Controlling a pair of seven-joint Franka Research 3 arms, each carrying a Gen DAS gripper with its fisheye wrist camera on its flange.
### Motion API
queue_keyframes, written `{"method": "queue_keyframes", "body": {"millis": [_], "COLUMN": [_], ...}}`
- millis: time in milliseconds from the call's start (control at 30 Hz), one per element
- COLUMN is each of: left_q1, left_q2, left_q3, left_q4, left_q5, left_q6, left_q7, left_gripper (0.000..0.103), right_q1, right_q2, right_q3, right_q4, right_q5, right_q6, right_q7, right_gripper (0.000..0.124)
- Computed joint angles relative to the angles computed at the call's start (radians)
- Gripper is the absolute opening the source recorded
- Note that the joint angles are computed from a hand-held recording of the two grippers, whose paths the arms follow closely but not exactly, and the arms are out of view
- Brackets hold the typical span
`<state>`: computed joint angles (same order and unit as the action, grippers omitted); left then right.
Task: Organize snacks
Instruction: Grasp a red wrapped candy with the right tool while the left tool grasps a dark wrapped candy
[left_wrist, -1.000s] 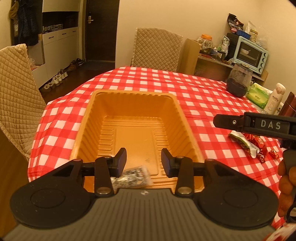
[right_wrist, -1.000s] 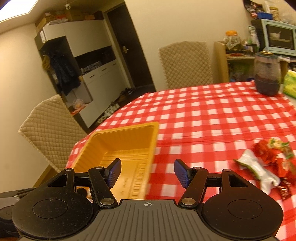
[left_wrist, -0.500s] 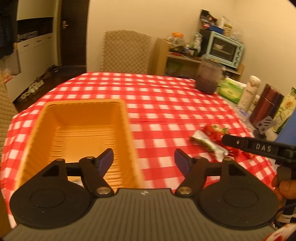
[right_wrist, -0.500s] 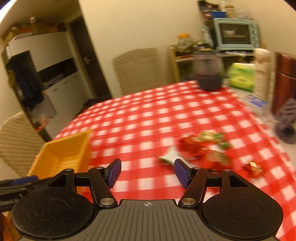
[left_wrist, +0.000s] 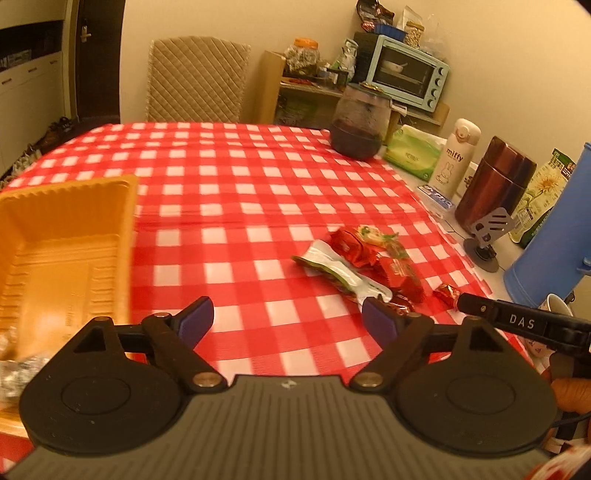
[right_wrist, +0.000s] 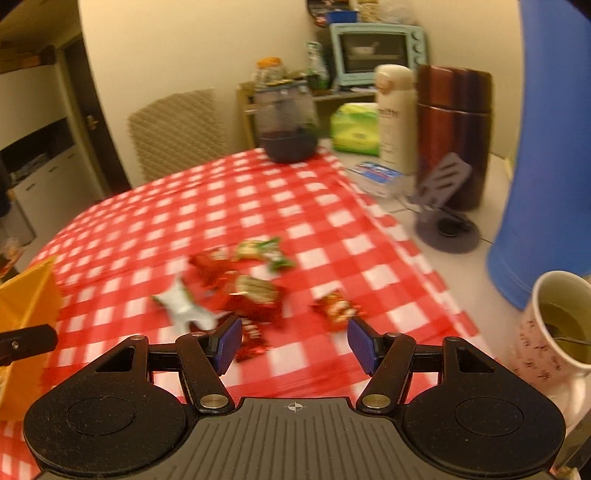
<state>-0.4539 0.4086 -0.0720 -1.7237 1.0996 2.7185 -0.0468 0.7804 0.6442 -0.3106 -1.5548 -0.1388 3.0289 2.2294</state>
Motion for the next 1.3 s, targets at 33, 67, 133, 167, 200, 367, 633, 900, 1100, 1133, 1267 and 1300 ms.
{"method": "queue_keyframes", "body": {"millis": [33, 67, 133, 167, 200, 367, 633, 900, 1100, 1133, 1267, 1300], "left_q1": [0.0, -0.002, -0.007, -0.011, -0.012, -0.025, -0.048, -0.081, -0.106, -0.112, -0.151, -0.158], "left_q2": [0.016, 0.031, 0.057, 0.069, 0.082, 0.15, 0.253, 0.334, 0.423, 0.439, 0.499, 0.513], "left_q3": [-0.001, -0.001, 0.005, 0.009, 0.009, 0.012, 0.012, 0.029, 0.044, 0.05, 0.1, 0.11], "left_q4": [0.017, 0.033, 0.06, 0.072, 0.086, 0.161, 0.27, 0.364, 0.483, 0.507, 0.595, 0.617], "left_q5": [-0.005, -0.008, -0.013, -0.015, -0.025, -0.105, -0.272, -0.39, -0.459, -0.469, -0.474, -0.471], "left_q6": [-0.001, -0.002, 0.008, 0.011, 0.014, 0.03, 0.08, 0.114, 0.113, 0.106, 0.073, 0.063], "left_q7": [0.006, 0.01, 0.018, 0.023, 0.036, 0.118, 0.276, 0.386, 0.436, 0.44, 0.417, 0.411], "left_gripper": [0.086, 0.086, 0.087, 0.087, 0.087, 0.086, 0.061, 0.044, 0.043, 0.043, 0.043, 0.043], "right_q1": [-0.008, -0.029, -0.071, -0.099, -0.136, -0.244, -0.287, -0.284, -0.279, -0.28, -0.281, -0.281], "right_q2": [0.006, 0.011, 0.031, 0.047, 0.061, 0.142, 0.219, 0.268, 0.233, 0.227, 0.215, 0.213], "right_q3": [0.001, 0.019, 0.055, 0.08, 0.122, 0.246, 0.299, 0.292, 0.278, 0.278, 0.275, 0.274], "right_q4": [0.012, 0.024, 0.067, 0.097, 0.126, 0.264, 0.375, 0.461, 0.41, 0.402, 0.382, 0.379], "right_q5": [-0.002, -0.002, -0.007, -0.005, 0.002, 0.053, 0.131, 0.179, 0.196, 0.198, 0.198, 0.198], "right_q6": [-0.013, -0.024, -0.055, -0.071, -0.09, -0.171, -0.258, -0.313, -0.284, -0.281, -0.269, -0.268], "right_q7": [-0.009, -0.03, -0.082, -0.116, -0.164, -0.363, -0.547, -0.577, -0.514, -0.506, -0.483, -0.478], "right_gripper": [0.063, 0.063, 0.063, 0.063, 0.063, 0.063, 0.048, 0.028, 0.027, 0.027, 0.027, 0.027]}}
